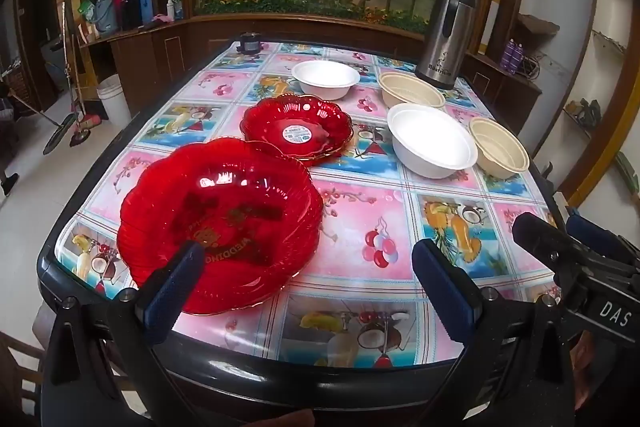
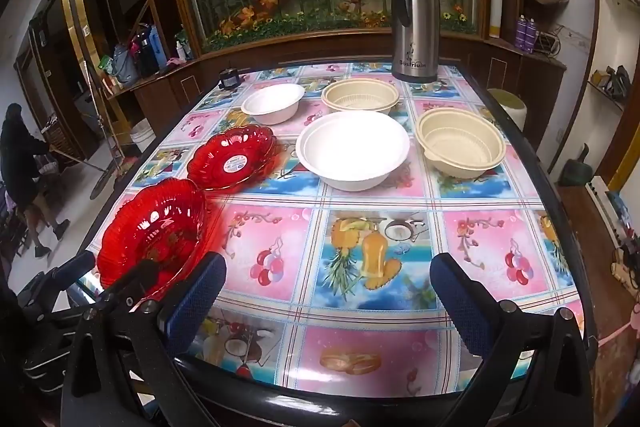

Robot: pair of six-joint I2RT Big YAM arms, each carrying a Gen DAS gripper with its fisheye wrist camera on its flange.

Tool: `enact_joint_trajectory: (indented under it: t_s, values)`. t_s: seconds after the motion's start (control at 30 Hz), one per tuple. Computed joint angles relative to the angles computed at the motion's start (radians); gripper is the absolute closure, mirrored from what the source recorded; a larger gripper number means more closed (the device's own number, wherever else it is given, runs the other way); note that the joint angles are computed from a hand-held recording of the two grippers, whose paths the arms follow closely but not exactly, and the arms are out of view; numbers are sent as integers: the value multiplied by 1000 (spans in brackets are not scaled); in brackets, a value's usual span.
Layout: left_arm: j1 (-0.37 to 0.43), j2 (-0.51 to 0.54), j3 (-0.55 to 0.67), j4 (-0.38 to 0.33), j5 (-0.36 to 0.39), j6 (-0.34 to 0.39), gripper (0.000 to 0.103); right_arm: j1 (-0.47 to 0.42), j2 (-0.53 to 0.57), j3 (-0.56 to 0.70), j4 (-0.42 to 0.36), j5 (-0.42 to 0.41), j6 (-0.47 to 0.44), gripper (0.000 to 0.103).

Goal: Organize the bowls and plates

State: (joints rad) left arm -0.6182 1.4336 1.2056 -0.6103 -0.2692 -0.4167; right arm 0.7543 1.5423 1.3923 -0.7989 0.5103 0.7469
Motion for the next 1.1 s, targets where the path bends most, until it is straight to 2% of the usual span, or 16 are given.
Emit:
enact_joint_trajectory:
  t_s: [0.1, 0.2, 0.43, 1.1]
  values:
    - [7, 10, 10, -10, 9, 3, 0, 6, -6, -2, -3, -12, 4, 0]
    - [-1, 0, -10, 31, -21, 7, 0, -14, 9, 12, -29, -50, 24, 0]
    - [6, 10, -11, 40, -9, 15, 0, -10, 16, 13, -18, -16, 11, 0]
    - [10, 22, 0, 42, -10, 39, 0, -21, 33, 15, -33, -57, -5, 0]
